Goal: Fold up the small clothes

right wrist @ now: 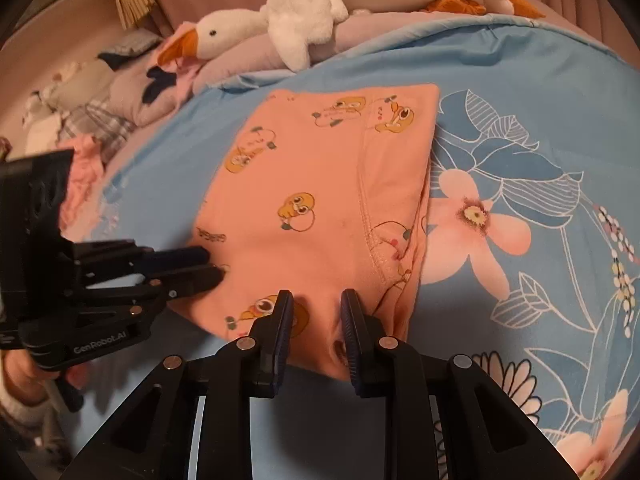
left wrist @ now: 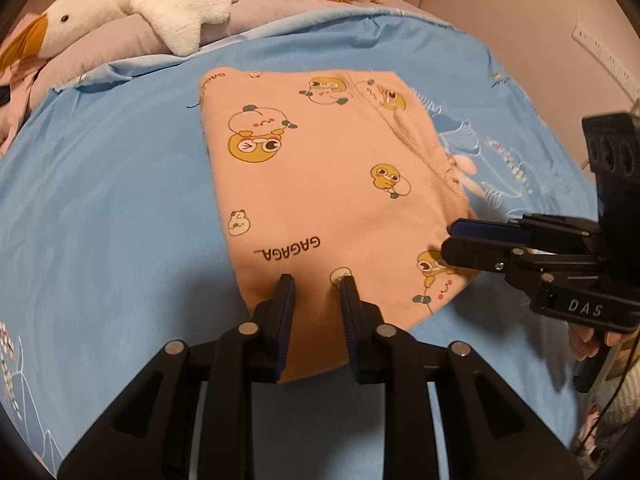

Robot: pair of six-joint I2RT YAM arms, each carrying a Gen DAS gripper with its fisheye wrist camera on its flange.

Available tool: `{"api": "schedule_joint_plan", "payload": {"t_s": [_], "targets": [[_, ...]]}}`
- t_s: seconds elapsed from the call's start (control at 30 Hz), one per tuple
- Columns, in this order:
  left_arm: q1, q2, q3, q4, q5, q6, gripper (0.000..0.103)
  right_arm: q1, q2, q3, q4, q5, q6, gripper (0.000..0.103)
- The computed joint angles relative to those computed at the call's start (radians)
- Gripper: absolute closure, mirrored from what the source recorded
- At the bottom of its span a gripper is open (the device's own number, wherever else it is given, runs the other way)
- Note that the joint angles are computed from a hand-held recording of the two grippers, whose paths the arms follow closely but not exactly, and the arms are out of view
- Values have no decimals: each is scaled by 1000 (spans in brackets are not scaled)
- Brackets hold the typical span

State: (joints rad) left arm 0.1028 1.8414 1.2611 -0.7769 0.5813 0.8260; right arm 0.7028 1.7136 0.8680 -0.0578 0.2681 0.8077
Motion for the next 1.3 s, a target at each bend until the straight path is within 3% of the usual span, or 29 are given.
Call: {"api": "schedule_joint_plan", "payload": {"t_s": [0.1, 0.3, 0.4, 0.43, 0.6, 0.9, 1.17, 1.3], "targets": [[19, -2, 17, -18, 14, -9, 55, -7, -57, -56, 42, -14, 30, 70], [37, 32, 68, -40, 22, -59, 46, -40, -121, -136, 111, -33, 95, 57], [45, 74, 115, -72, 32, -95, 39, -69, -120, -164, 160, -71, 158, 31], [47, 92, 137, -93, 39, -102, 39, -79, -124, -180, 184, -89, 170, 29], [35, 187, 252, -186, 72, -140, 39, -143, -95, -184, 237, -181, 176, 29], [-8, 297, 393, -226, 126, -234, 39, -237, 33, -88, 298, -311, 131, 29], [-54, 333, 440, -196, 133, -299, 41, -258, 111, -14, 315, -305, 94, 29], [-87, 316, 410, -154, 99, -274, 42, -252, 121, -12, 325, -269, 80, 37]]}}
